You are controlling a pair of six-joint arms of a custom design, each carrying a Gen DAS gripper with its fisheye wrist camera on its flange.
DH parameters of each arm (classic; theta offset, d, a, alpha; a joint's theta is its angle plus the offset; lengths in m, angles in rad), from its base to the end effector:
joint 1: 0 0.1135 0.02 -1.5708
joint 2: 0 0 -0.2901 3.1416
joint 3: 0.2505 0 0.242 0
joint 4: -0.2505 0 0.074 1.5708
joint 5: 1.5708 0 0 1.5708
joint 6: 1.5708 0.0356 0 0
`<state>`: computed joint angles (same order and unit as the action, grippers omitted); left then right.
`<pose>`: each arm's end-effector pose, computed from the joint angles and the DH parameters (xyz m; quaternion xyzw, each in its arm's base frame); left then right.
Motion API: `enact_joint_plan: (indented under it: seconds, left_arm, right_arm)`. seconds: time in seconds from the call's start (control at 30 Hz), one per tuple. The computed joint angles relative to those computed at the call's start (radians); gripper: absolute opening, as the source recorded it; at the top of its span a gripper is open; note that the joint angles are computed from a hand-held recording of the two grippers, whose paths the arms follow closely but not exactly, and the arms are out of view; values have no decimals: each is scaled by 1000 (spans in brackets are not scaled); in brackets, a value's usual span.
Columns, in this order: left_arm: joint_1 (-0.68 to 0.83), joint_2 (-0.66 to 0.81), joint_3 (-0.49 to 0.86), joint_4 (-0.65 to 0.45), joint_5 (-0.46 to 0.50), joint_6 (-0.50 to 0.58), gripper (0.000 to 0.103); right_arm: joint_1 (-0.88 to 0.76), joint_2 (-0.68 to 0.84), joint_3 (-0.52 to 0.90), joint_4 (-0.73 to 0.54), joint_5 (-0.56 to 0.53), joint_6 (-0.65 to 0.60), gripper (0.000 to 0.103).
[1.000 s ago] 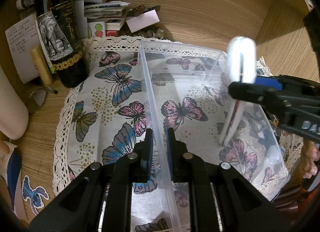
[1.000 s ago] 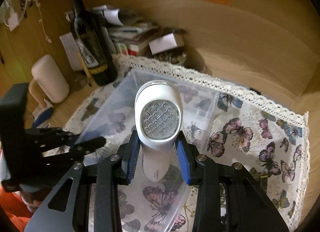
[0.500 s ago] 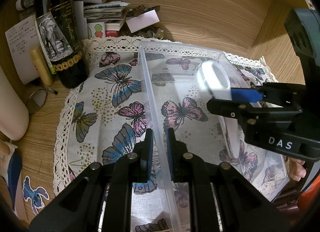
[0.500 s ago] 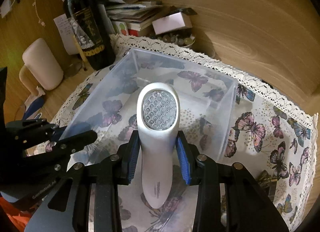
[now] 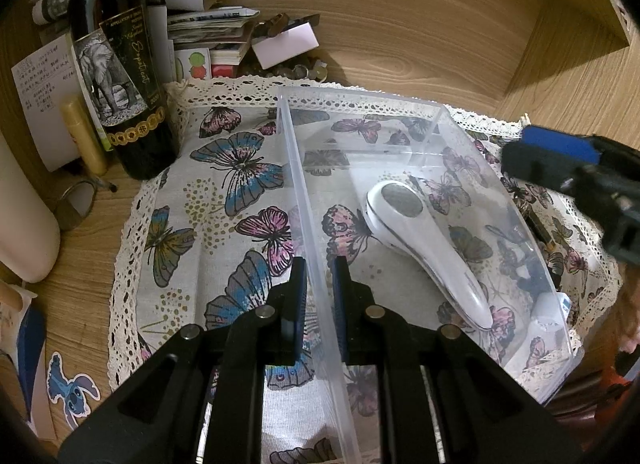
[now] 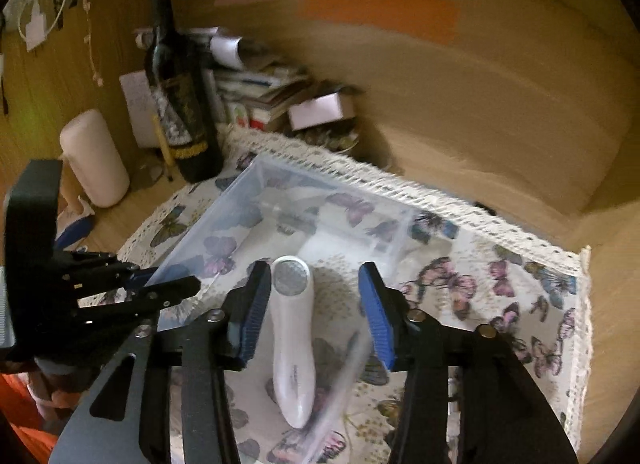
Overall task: Organize rigid objects
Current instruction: 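Grasp the black-and-gold lighter from the pile with the right gripper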
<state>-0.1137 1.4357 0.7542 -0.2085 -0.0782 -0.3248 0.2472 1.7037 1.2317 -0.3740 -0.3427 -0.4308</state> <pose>0.2683 -0.0278 0.2148 -0.1122 0.9353 -0.0366 0.3336 0.3518 0.1011 0.2674 -0.3634 0.8488 0.1267 0.3625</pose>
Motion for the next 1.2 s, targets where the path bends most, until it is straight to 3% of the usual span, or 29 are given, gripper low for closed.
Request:
enact_joint_plan:
  seconds: [0.3, 0.53, 0.87, 1.03, 1.2]
  left_arm:
    - [-6, -1, -2, 0, -7, -2, 13]
    - [-6, -1, -2, 0, -6, -2, 13]
    - [-5, -1, -1, -1, -6, -2, 13]
    - [-7, -4, -4, -2, -11, -1, 13]
    - [-8, -3, -3, -1, -10, -1, 13]
  right_arm:
    - [-185, -24, 17, -9, -24, 48, 46]
    - [-312, 110, 103, -42, 31, 73, 46]
    - [-368, 310, 184, -118, 76, 56, 45]
    - [-360, 306, 133, -61, 94, 27, 22]
    - [-365, 276, 113, -46, 77, 35, 22]
